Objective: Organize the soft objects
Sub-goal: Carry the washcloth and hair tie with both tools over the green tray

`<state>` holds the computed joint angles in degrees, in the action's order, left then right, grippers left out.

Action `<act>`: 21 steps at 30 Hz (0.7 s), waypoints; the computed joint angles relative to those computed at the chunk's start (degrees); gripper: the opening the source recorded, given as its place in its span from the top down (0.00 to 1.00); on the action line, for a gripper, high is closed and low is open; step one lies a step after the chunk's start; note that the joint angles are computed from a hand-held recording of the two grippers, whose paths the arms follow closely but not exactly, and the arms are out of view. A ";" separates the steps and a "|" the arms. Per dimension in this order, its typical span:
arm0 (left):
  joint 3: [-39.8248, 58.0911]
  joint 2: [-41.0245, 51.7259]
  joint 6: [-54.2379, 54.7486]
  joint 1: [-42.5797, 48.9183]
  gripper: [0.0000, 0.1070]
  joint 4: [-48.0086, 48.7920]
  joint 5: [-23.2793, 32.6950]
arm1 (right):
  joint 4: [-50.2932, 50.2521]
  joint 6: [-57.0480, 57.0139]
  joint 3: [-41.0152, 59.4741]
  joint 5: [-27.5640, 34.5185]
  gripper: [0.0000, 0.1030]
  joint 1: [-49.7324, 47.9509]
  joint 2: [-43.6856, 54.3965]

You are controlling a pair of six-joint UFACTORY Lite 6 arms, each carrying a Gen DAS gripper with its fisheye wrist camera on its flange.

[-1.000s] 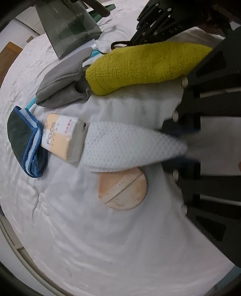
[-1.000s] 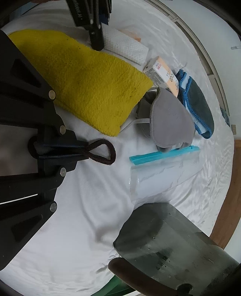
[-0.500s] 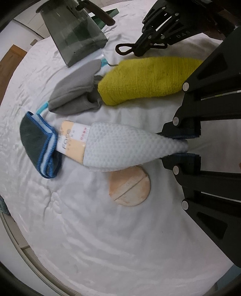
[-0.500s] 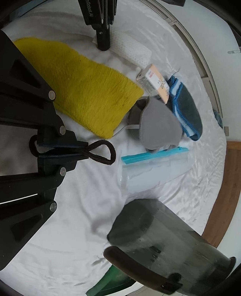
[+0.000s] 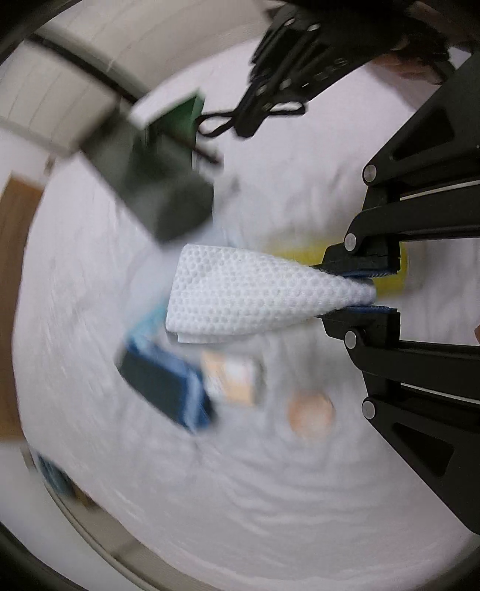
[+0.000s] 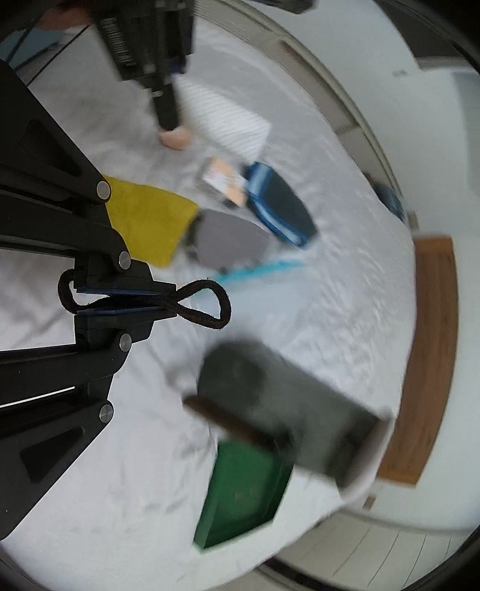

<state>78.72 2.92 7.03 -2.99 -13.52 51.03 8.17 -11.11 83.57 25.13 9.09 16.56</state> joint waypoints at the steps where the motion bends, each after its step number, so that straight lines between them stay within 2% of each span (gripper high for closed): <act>1: 2.94 0.81 0.51 -1.53 0.92 -0.88 1.30 | -1.89 2.00 1.04 1.65 0.96 -0.97 -1.43; 5: 17.64 7.40 -1.38 -7.22 0.92 -1.83 5.82 | -3.89 2.67 5.48 7.39 0.96 -5.46 -4.87; 7: 22.82 10.13 -4.29 -10.12 0.92 -0.01 6.97 | -0.02 -1.78 6.23 9.42 0.96 -8.26 -5.92; 11: 29.06 15.89 -13.50 -16.67 0.92 9.02 7.66 | 13.77 -16.91 4.02 10.55 0.96 -13.48 -5.67; 13: 30.47 18.03 -19.24 -19.52 0.92 13.70 7.98 | 22.22 -27.07 4.94 12.75 0.96 -17.36 -2.84; 16: 31.32 20.99 -27.32 -22.93 0.92 18.71 8.74 | 29.40 -37.41 9.13 17.58 0.96 -22.46 3.59; 18: 34.06 24.16 -30.80 -25.42 0.92 20.09 10.31 | 30.99 -41.37 13.02 21.14 0.96 -25.78 7.97; 21: 41.80 30.53 -33.71 -29.74 0.92 19.47 12.97 | 29.48 -40.97 26.49 26.70 0.96 -29.49 18.17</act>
